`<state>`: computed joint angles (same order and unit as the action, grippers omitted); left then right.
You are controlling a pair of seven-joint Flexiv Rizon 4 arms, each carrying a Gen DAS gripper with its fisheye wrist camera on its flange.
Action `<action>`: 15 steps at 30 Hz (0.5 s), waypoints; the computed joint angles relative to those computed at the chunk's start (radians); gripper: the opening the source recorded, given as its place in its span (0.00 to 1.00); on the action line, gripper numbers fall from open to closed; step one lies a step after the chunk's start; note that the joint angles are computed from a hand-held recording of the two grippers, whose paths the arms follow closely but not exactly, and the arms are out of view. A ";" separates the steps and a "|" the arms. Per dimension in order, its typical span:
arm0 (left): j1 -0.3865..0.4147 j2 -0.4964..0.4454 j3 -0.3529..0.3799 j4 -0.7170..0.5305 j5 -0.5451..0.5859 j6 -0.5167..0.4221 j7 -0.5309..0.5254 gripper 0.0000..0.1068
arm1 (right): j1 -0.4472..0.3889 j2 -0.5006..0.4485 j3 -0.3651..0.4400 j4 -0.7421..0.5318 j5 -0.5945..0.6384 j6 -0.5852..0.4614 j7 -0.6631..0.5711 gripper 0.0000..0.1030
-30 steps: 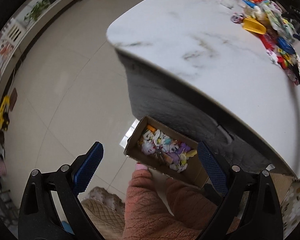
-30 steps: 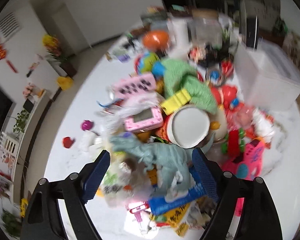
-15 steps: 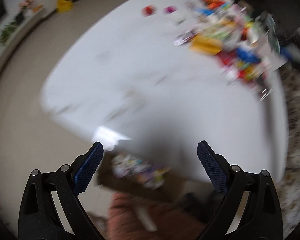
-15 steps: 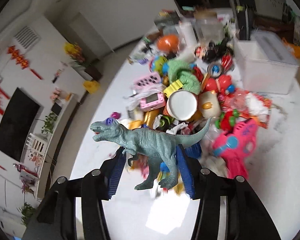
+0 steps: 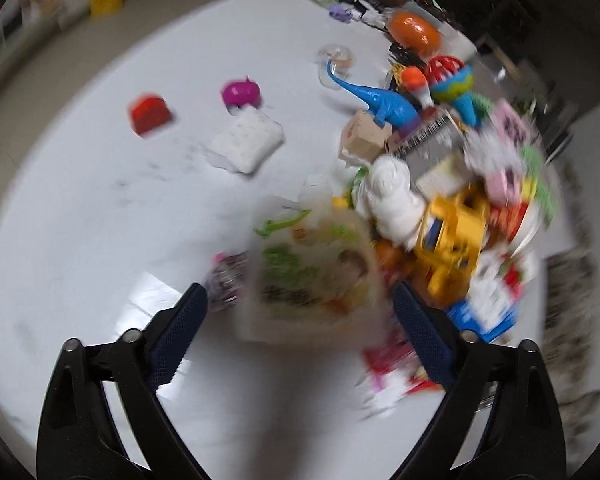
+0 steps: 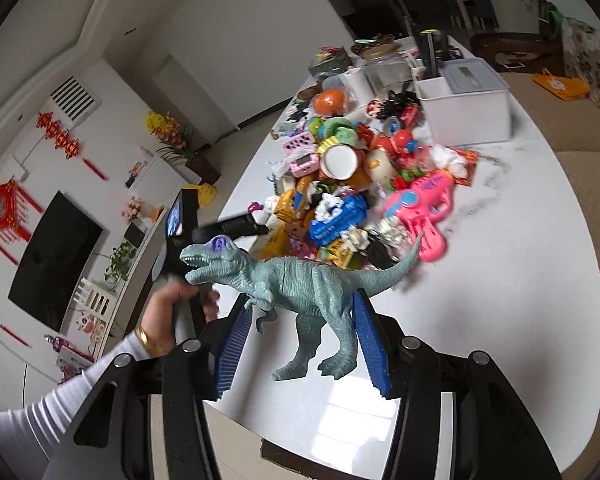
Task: Collect trash
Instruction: 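Grasp the clear green packet with the left tool while the right tool holds the dinosaur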
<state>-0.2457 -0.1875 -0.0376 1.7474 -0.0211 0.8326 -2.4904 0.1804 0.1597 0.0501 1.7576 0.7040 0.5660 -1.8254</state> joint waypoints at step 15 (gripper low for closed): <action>-0.029 0.297 -0.021 0.418 -0.633 0.432 0.441 0.01 | 0.069 0.056 0.046 0.039 0.026 0.009 0.030 0.50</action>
